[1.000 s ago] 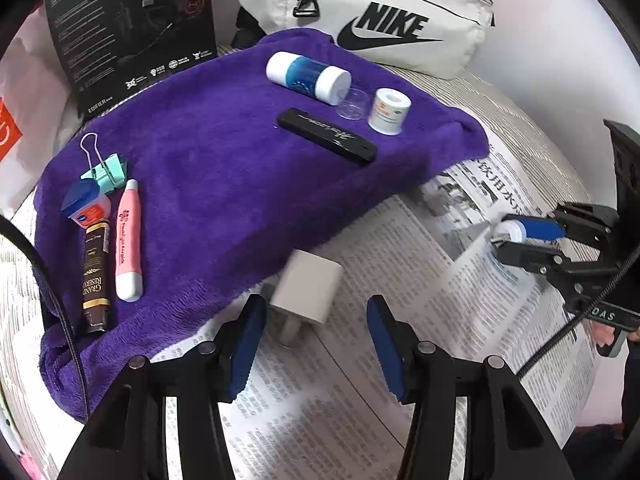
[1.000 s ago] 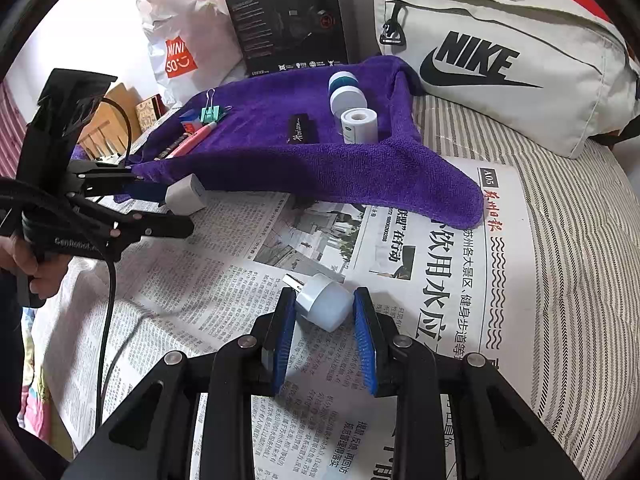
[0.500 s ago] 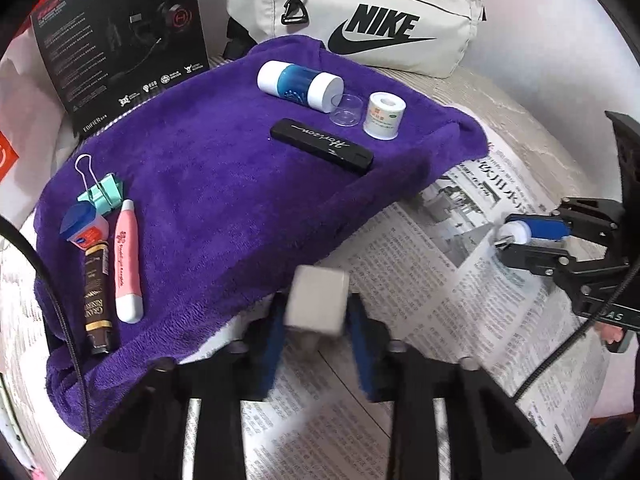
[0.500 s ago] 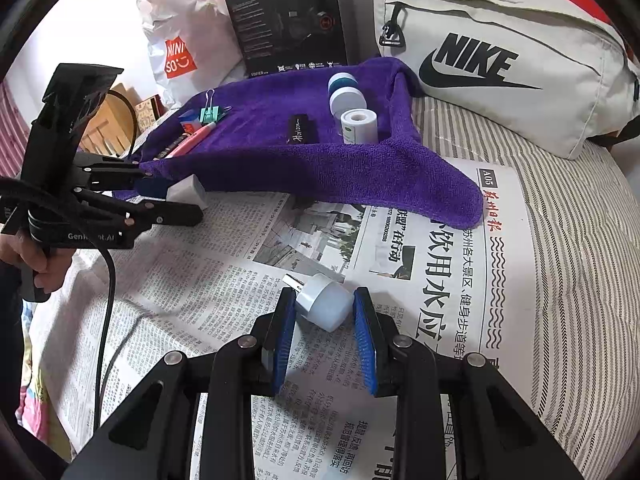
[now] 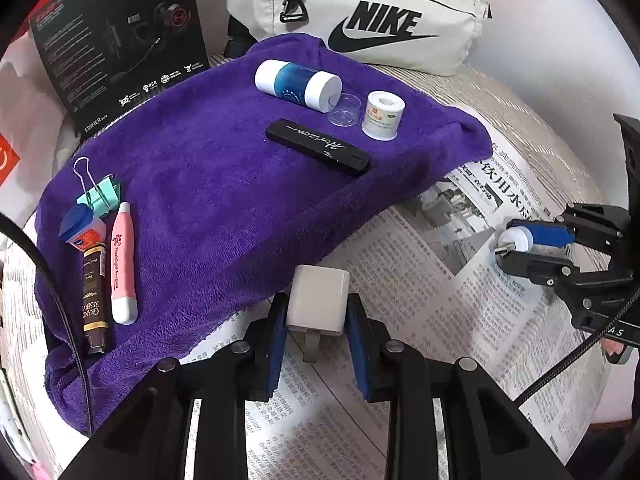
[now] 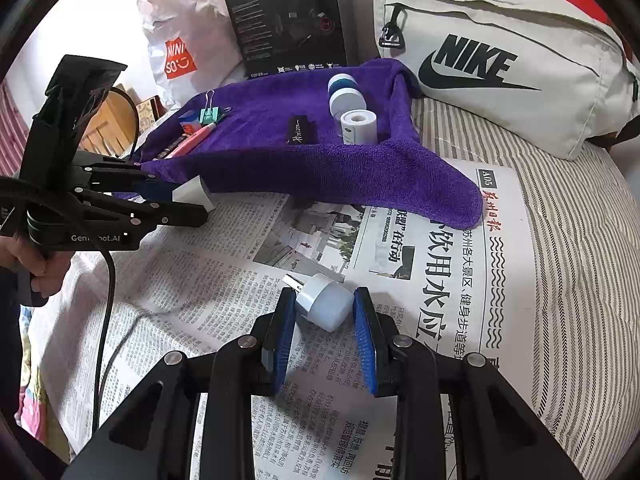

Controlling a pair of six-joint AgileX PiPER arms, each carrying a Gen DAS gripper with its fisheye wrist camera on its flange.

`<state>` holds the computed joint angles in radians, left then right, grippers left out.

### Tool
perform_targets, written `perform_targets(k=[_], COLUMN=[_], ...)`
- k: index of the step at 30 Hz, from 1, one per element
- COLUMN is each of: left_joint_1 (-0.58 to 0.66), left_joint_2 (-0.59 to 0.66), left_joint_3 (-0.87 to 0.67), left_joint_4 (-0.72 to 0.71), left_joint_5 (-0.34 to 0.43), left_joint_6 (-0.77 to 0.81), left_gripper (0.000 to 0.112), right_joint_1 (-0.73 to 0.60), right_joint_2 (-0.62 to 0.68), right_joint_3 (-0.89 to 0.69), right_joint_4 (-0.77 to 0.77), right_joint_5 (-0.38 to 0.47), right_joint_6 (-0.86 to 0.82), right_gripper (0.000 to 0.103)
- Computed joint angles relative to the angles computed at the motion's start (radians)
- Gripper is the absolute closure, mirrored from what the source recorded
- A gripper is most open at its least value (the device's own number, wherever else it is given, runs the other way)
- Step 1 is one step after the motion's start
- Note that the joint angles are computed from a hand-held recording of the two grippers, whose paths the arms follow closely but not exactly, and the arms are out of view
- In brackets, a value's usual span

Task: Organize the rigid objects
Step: 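Grasp the white charger plug with the left gripper while the right holds the device, then carry the charger plug and the white device onto the towel with both grippers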

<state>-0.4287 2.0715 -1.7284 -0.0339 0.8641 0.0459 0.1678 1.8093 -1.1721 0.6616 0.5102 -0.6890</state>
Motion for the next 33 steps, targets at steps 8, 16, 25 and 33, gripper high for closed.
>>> perform_targets(k=[8,16,25,33], left_joint_1=[0.033,0.074,0.117,0.153], left_joint_2=[-0.084,-0.192,-0.269,-0.315], left_joint_3=[0.119,0.250,0.336,0.397], left_joint_4=[-0.081,-0.124,-0.130,-0.153], left_joint_5=[-0.050,-0.097,-0.137,-0.174], left_joint_6=[0.024,0.027,-0.013,-0.014], left_gripper=[0.085,0.085,0.085,0.085], right_joint_1=[0.008,0.047,0.100,0.131], right_joint_2=[0.001,-0.027,-0.014,0.030], right_joint_3=[-0.014,-0.055,-0.135,-0.249], right_joint_4=[-0.038,-0.105,-0.191,-0.251], right_joint_5=[0.010,0.031,0.065,0.106], right_joint_6=[0.049,0.104,0.182,0.253], right_gripper=[0.074,0.074,0.074,0.074])
